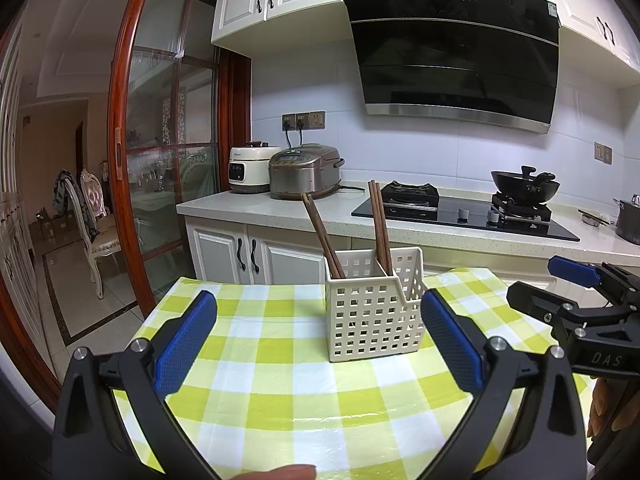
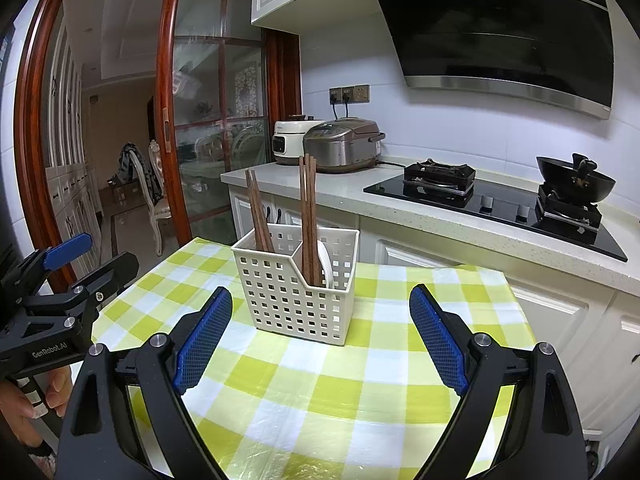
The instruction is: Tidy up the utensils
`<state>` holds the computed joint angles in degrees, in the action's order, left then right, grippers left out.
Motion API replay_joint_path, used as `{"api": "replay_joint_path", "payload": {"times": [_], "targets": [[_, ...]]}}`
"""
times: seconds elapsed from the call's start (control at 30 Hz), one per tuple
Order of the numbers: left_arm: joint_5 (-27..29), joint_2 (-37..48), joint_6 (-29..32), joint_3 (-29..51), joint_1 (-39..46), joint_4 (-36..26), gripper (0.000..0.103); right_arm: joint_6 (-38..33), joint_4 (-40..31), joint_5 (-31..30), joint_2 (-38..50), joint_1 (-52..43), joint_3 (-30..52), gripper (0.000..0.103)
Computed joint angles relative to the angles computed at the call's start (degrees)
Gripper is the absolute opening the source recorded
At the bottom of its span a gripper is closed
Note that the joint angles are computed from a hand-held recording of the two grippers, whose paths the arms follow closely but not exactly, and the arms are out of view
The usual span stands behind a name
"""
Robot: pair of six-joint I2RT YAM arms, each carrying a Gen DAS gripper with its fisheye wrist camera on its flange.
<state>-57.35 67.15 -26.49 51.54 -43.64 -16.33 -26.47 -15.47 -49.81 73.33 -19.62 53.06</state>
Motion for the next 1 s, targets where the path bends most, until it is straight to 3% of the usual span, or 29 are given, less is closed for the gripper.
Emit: {"api": "replay_joint_path", "payload": {"times": [1.0], "targets": [[-0.6,-0.2,-0.8,-0.1,-0.7,-0.6,0.099,-0.6,-0.6,-0.7,-0.4,-0.8,-0.1,0.085]]}}
